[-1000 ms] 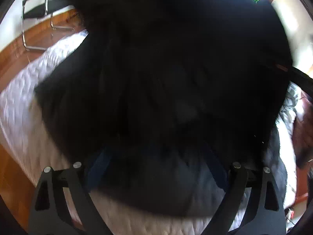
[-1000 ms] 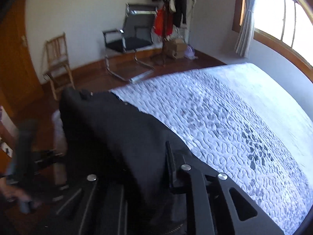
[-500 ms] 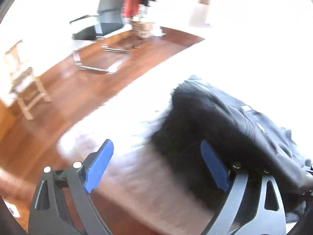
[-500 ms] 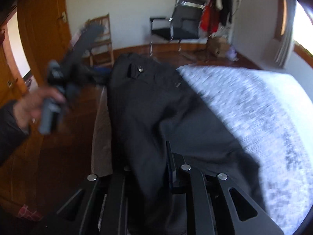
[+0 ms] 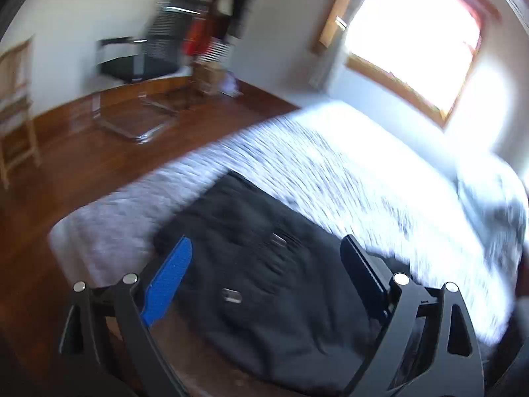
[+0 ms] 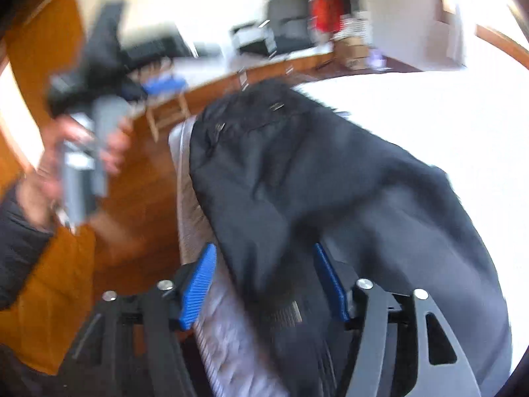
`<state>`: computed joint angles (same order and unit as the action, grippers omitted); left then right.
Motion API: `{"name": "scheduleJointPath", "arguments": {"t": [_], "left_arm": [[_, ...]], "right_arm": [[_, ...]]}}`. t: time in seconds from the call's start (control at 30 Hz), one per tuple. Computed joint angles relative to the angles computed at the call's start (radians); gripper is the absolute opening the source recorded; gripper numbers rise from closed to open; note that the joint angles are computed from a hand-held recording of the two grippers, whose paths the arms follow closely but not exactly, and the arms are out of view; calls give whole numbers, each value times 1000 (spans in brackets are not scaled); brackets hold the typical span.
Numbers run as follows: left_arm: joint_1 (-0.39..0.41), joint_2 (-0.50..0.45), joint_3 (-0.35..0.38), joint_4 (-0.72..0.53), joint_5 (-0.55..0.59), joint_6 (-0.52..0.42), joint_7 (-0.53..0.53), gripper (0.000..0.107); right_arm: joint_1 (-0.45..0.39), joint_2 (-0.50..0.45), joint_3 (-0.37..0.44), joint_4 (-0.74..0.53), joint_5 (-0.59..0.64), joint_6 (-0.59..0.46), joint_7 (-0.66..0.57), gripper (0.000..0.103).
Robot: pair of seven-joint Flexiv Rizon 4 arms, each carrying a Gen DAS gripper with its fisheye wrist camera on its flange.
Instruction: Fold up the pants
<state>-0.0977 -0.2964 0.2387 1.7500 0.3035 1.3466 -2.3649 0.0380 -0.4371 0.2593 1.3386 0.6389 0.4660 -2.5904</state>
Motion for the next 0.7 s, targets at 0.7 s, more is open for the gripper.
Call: {"name": "scheduleJointPath", "arguments": {"t": [0.7], "left_arm": [[-173, -143, -61, -213, 122, -490, 5, 92]], "right_arm": [[-555, -173, -208, -111, -82, 137, 582, 68]]}}
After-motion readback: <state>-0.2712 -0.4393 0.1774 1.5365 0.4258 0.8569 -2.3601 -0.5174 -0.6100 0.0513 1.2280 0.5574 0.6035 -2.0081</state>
